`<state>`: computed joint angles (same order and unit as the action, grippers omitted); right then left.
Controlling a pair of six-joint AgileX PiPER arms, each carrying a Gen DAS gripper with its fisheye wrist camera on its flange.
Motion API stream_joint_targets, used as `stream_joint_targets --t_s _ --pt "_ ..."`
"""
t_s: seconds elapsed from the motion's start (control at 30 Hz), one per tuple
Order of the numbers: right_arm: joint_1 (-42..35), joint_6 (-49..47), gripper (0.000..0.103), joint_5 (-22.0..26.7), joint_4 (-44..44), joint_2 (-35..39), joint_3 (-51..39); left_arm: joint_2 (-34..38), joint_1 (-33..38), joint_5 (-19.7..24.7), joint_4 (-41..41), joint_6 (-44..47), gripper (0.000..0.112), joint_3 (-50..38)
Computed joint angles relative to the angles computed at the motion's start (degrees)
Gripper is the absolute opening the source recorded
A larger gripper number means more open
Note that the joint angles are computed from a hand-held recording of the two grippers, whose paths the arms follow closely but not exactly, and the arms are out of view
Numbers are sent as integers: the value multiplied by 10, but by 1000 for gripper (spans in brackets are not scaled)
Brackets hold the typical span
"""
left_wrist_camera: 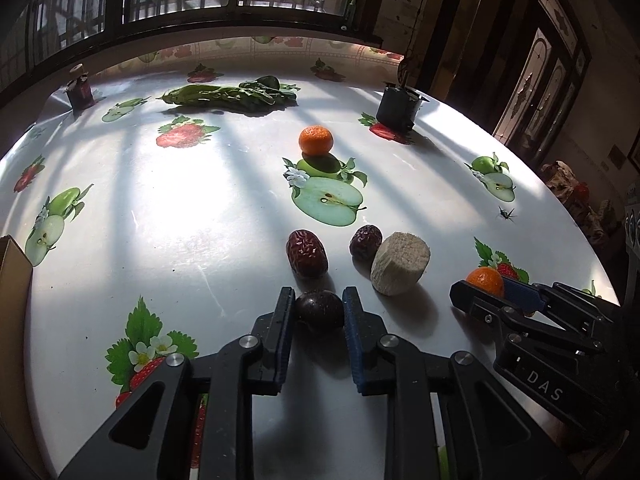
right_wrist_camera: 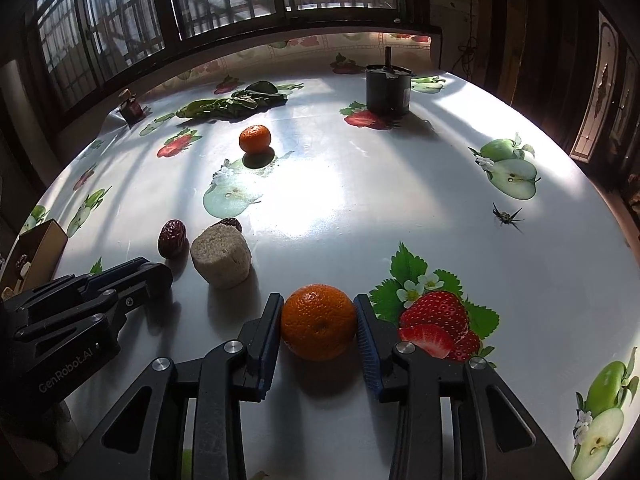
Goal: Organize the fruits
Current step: 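Grasp the dark plum with the left tool while the right tool grasps a mandarin, then carry the plum and mandarin into the box and open both tools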
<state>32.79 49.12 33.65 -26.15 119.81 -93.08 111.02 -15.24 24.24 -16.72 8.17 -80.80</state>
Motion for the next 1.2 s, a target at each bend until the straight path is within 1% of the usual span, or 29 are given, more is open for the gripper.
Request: stream_joint_targets --t_s 0.07,0.2,0.27,0.33,0.37,0.43,0.53,0.6,0.67,0.77,0.83,0.93,1.03,1.1,1.13,1.2 --pt "1 7 37 -3 -5 -2 3 -1 -5 0 24 -22 23 1" --pt "7 25 37 -2 -28 -4 5 0 -7 14 38 -42 23 -7" --pt "10 35 37 -8 -40 -8 11 -9 -4 21 29 -39 23 -1" --pt "15 42 37 -4 -51 -11 11 -37 -3 17 29 -41 23 26" --pt "19 49 37 2 -58 -15 13 -55 1 16 16 -30 23 43" --pt "26 57 37 -1 -58 -34 30 -95 12 15 -5 -13 23 79" --pt "47 65 37 3 -57 -59 46 -152 43 25 -67 32 23 122" --pt "69 71 37 15 -68 -69 43 -188 66 32 -88 48 23 150" --pt "91 74 37 20 -73 -77 37 -227 99 41 -127 87 23 180" --pt "123 60 37 24 -58 -76 11 -279 165 58 -178 141 23 224" --pt "144 38 37 27 -34 -63 -20 -307 230 83 -217 185 23 247" --pt "176 -8 37 36 17 -30 -84 -342 334 116 -242 234 23 272" --pt "205 -65 38 56 74 18 -170 -366 426 124 -224 261 23 288" --pt "224 -106 38 80 113 61 -245 -368 478 132 -211 285 23 291" --pt "232 -126 38 93 133 83 -283 -368 497 128 -202 293 23 295" --pt "246 -157 38 127 162 134 -368 -365 524 106 -180 305 23 307"
